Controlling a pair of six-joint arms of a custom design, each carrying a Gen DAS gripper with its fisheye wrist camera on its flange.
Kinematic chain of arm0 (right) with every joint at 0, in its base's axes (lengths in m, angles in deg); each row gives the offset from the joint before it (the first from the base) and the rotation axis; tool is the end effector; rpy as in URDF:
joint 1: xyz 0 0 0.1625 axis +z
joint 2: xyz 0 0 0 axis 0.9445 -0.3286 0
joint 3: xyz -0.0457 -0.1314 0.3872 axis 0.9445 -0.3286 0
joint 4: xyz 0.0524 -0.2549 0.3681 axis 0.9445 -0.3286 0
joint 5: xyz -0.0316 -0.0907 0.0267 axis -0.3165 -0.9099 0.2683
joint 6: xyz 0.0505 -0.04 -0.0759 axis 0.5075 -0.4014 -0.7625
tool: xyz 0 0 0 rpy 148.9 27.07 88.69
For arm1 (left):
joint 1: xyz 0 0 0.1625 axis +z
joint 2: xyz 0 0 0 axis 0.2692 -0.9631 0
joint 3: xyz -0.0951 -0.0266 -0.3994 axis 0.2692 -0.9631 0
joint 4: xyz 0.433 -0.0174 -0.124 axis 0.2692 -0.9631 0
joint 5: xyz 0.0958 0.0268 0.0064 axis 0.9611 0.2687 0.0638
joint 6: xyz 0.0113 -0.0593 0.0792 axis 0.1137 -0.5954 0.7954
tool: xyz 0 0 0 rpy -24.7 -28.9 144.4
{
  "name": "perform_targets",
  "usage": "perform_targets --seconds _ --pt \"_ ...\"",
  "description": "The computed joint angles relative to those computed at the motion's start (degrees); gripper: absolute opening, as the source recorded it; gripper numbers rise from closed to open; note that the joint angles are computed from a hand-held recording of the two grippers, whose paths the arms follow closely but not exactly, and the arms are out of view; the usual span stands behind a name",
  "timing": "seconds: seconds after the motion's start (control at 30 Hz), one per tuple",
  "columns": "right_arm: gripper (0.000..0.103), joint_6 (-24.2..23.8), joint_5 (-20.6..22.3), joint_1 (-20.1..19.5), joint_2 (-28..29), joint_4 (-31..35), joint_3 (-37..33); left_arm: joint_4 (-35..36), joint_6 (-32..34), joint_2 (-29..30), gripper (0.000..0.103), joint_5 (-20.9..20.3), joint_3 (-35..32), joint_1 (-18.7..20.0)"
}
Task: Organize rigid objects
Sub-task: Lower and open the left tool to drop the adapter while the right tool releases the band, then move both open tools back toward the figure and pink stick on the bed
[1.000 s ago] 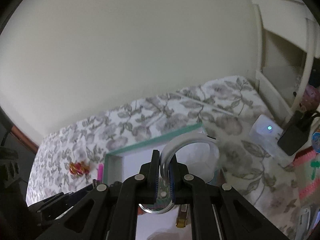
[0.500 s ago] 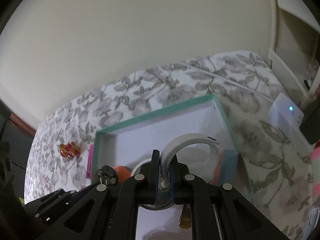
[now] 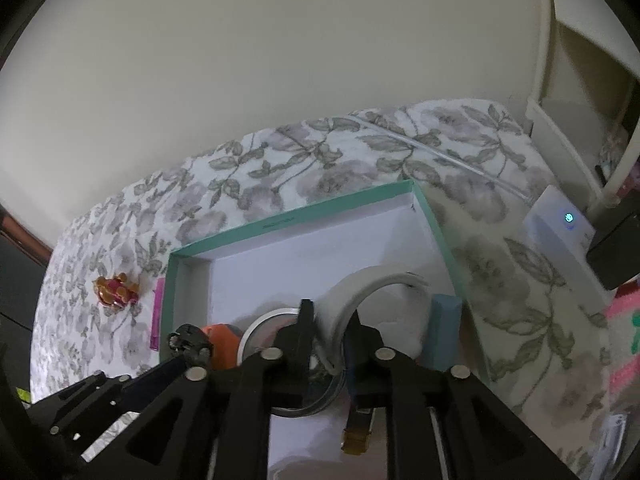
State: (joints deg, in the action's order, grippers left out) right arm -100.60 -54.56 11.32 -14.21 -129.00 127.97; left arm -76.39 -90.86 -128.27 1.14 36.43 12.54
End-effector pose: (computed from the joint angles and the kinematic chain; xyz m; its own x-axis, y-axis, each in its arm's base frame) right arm 0.0457 -0.4314 0.1883 -0.8569 -0.1967 0.4765 -0.3740 0.8733 -0.3121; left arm -0.3178 -0.3913 -0.0226 -0.8476 -0.0054 -0.5306 0.2336 0.8940 -0.3823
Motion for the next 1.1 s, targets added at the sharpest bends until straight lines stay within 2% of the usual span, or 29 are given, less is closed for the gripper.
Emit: perform_targets --seconds 0.07,0.53,0.63,0.97,1.1 --pt "0.03 -0.38 -0.09 0.19 -0.28 -0.34 0.15 0.04 -0.25 -0.28 0.04 0.06 0.13 -0.07" --pt "0.031 -2.2 0.18 2.13 -4.94 -1.76 1.49 0.57 -1.35 -3.57 0.041 1.97 1.26 -1.2" --pt "0.038 -2.34 0.23 2.6 -5.66 -2.27 1.77 1.53 -2.82 -5.14 0.041 3.2 1.97 -1.24" --pt "0.039 -3.35 -0.27 3.43 -5.8 -2.58 1.97 3.87 -7.77 -10.04 0.042 5.56 4.66 -0.29" --pt "0.044 -3.43 -1.12 3.26 -4.09 -2.23 1.52 4.74 -9.68 -10.95 0.05 5.88 5.21 0.16"
